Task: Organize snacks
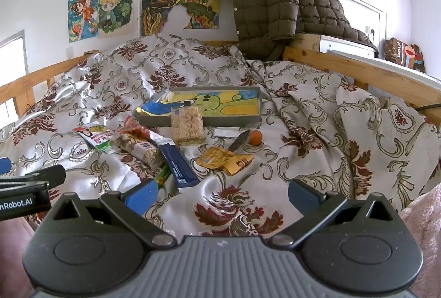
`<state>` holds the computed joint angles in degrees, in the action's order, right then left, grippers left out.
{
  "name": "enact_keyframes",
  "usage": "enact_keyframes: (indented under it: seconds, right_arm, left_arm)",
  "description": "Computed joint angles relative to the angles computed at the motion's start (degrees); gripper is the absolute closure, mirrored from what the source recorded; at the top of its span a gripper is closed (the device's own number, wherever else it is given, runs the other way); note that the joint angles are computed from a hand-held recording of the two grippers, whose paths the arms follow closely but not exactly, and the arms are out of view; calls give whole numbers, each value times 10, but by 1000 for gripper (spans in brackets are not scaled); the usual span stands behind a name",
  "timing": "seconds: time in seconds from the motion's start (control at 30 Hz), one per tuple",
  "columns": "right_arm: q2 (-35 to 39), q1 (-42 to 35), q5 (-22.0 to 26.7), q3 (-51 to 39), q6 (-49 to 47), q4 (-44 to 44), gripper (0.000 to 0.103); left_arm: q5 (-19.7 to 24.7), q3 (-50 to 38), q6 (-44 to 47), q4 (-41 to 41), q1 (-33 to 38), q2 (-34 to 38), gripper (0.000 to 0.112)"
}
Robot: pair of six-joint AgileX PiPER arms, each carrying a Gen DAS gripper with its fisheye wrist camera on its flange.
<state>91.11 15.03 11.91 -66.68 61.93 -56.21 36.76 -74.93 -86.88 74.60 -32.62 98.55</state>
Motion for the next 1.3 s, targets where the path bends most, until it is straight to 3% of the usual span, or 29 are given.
enact_keyframes:
  seconds: [0.2, 0.37, 1.3]
  right_arm:
    - [0, 0, 0, -1, -11, 10, 0]
    - [8, -4, -16, 9, 46, -51, 0]
    - [7, -2, -10, 5, 18, -22, 0]
  left_arm:
    - [-1, 1, -1, 2, 0, 0, 10]
    - [0, 0, 0, 1, 0, 0, 10]
    - [2, 0, 0, 1, -1, 0, 10]
